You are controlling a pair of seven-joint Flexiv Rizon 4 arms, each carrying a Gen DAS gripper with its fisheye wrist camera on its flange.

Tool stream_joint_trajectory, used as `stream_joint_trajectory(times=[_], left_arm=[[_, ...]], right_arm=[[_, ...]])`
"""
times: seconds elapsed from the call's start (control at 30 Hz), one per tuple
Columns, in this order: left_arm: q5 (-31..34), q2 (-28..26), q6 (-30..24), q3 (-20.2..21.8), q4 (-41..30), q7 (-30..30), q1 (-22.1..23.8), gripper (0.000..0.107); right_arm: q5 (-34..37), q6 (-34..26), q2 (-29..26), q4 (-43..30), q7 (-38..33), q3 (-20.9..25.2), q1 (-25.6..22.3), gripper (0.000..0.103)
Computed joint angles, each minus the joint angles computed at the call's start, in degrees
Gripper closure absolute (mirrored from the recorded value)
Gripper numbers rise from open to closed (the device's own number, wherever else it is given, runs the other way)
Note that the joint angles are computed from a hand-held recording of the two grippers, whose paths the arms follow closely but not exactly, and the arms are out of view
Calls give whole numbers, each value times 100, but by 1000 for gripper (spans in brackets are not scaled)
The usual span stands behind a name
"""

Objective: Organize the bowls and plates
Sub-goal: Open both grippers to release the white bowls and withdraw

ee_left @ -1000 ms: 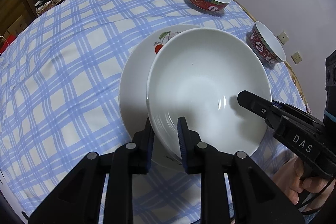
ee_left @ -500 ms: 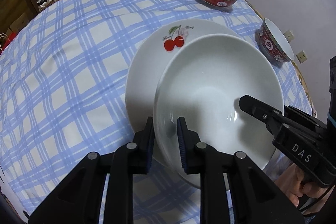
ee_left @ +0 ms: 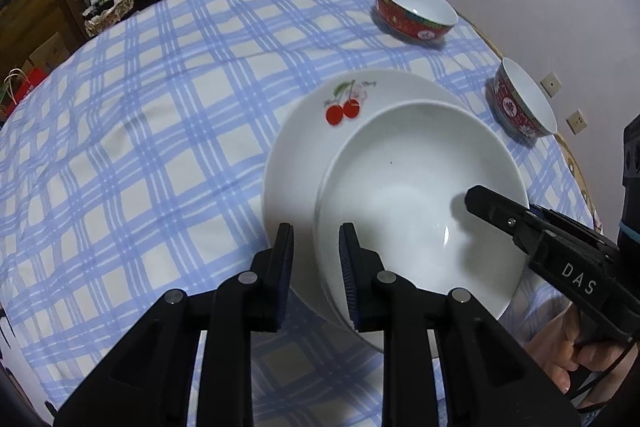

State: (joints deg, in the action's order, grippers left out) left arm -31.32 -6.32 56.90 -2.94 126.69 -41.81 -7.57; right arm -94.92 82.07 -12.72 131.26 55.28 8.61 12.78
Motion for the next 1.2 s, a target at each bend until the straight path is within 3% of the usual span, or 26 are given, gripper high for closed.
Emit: stream_joint_trajectory(times=[0.2, 0.37, 0.43, 0.67, 0.8, 0.9, 0.97, 1.07, 1.2], left_arm=[[-327, 143, 87, 18, 93, 139, 7, 74], [-713, 287, 590, 12, 286, 316, -87, 58], [-943, 327, 714, 7, 353, 495, -120, 57], [-1291, 520, 956, 60, 529, 699, -226, 38], [-1252, 656, 917, 122, 587, 630, -274, 31], [-1265, 759, 832, 144, 596, 677, -323, 29], [-1459, 845, 912, 138, 645, 834, -412, 27], [-1768, 958, 1183, 120, 738, 1153, -593, 19], [-1579, 977, 1458, 111, 742, 907, -689, 14]], right_arm=[[-168, -69, 140, 26, 183, 34, -44, 82], [424, -543, 443, 224, -321, 89, 180, 75], [375, -582, 534, 265, -248, 56, 207, 74], [757, -1082, 986, 514, -489, 165, 331, 46], [1648, -1636, 1245, 658, -1113, 355, 539, 40], [1869, -1820, 1453, 772, -1228, 416, 605, 34], [1963, -1970, 1603, 841, -1274, 470, 627, 21], [2259, -2350, 1836, 907, -1456, 609, 694, 13], [2891, -3056, 2106, 948, -1895, 827, 819, 6]])
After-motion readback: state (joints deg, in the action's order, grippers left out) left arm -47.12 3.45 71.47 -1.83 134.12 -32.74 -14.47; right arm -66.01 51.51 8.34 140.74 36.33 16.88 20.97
